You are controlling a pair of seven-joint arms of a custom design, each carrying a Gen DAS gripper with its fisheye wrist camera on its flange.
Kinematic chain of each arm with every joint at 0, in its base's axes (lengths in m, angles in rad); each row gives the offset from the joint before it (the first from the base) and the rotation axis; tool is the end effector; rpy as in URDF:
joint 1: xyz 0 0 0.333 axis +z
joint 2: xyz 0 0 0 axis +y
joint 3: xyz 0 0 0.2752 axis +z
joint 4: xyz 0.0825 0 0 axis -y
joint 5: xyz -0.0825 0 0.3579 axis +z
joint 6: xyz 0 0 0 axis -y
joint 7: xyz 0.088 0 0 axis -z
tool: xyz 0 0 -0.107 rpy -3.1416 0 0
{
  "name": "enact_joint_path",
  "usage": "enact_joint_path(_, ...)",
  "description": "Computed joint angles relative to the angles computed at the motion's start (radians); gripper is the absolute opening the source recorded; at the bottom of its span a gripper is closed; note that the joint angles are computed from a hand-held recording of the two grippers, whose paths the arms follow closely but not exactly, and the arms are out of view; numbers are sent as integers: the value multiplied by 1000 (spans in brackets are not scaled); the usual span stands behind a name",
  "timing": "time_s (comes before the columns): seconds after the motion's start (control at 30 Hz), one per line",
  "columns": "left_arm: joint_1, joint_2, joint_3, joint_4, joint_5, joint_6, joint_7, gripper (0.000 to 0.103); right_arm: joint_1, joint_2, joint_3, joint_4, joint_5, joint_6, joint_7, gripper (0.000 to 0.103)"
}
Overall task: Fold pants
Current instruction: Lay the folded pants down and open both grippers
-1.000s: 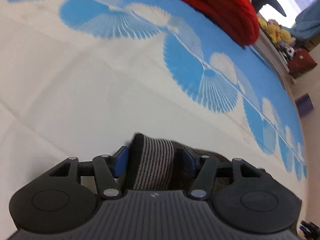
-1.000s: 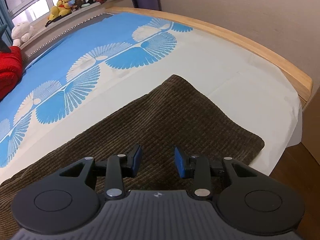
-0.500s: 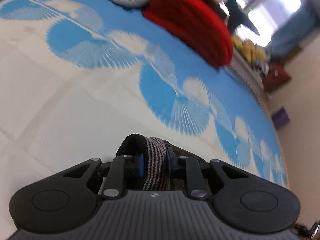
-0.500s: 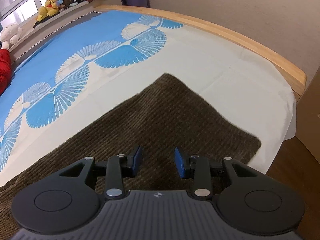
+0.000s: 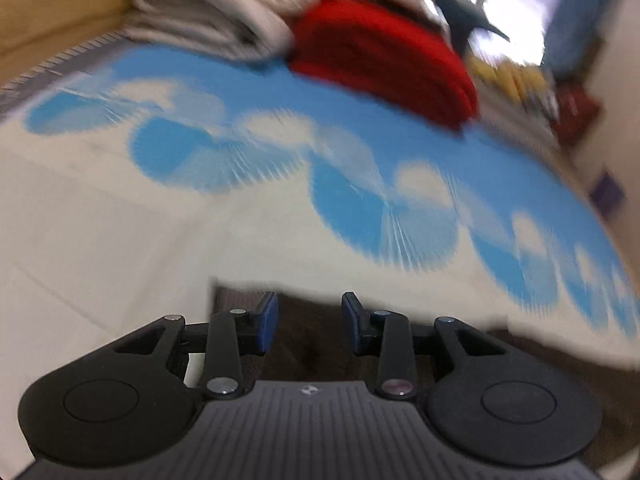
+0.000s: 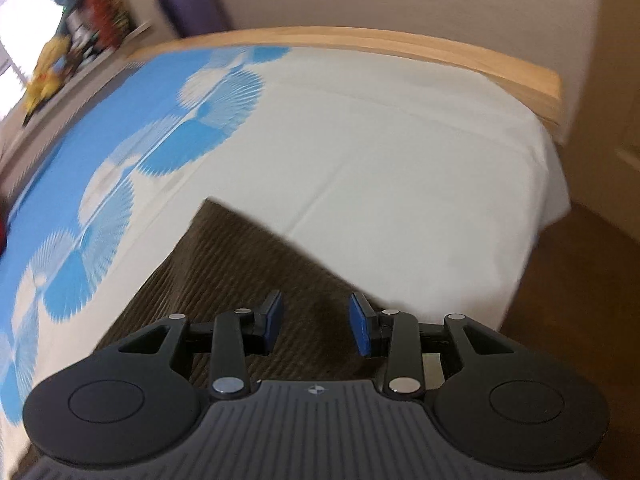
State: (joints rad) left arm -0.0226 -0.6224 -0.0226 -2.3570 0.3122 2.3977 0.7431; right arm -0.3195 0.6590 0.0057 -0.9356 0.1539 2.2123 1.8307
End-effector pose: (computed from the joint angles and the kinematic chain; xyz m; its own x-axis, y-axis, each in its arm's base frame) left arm 0.4081 -0.0179 0.5979 0.5084 -0.8347 0.2117 -0.5879 -0.5161 -0.6230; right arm 0.6928 -0.2212 0.5382 -0.4907 -0.8186 -0.2984 -0.6413 0.5712 -0.5123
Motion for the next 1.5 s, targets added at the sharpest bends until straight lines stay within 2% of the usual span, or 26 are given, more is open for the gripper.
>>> enact_joint_path(0.03, -27, 36, 14, 31, -24, -72, 59, 38, -9, -3, -2, -6, 13, 0, 22, 40)
enact_joint_path(0.07, -33, 91, 4, 78, -24, -174, 101, 30, -17, -11, -3, -23, 26, 5, 46, 41)
enact_joint_path(0.1, -10, 138, -39, 112, 9, -254, 135, 21, -24, -19, -5, -39, 36, 9, 65, 44)
enact_joint_path(0.17, -21, 171, -71, 158, 74, -285, 138, 25, -34, -29, -8, -60, 49, 2, 99, 45)
enact_joint_path(0.2, -25, 168, -76, 161, 75, -272, 125, 28, -42, -38, -6, -77, 61, -1, 113, 45)
enact_joint_path(0.3, -54, 152, -93, 169, 53, -215, 85, 28, -63, -47, 6, -96, 107, -24, 134, 47)
enact_joint_path(0.4, -107, 173, -123, 199, 36, -176, 86, 31, -66, -42, 8, -95, 120, -48, 126, 49)
enact_joint_path(0.5, -166, 230, -164, 241, 22, -213, 111, 31, -65, -23, 3, -77, 117, -75, 132, 49)
enact_joint_path(0.57, -210, 280, -147, 254, -75, -230, 143, 31, -68, 3, 5, -43, 125, -96, 155, 49)
enact_joint_path(0.6, -219, 327, -150, 291, -110, -299, 147, 30, -69, 10, 7, -37, 127, -93, 158, 49)
enact_joint_path(0.7, -224, 369, -197, 330, -7, -340, 150, 30, -59, 35, 3, -5, 106, -108, 171, 49)
enact_joint_path(0.77, -230, 347, -197, 311, -1, -300, 128, 33, -54, 40, 3, -4, 98, -97, 180, 50)
enact_joint_path(0.87, -235, 346, -207, 315, 15, -326, 93, 33, -45, 54, 4, 11, 77, -83, 166, 50)
enact_joint_path(0.93, -241, 345, -207, 315, 14, -332, 89, 33, -35, 60, 1, 20, 59, -77, 165, 47)
enact_joint_path(1.17, -234, 330, -184, 293, -10, -318, 84, 33, -21, 79, -1, 48, 28, -76, 187, 25)
enact_joint_path(1.23, -233, 328, -182, 293, -14, -315, 83, 33, -26, 67, 5, 32, 38, -56, 195, 21)
enact_joint_path(1.5, -227, 324, -183, 291, -10, -286, 61, 33, -16, -97, 16, -182, 79, 132, 156, 19)
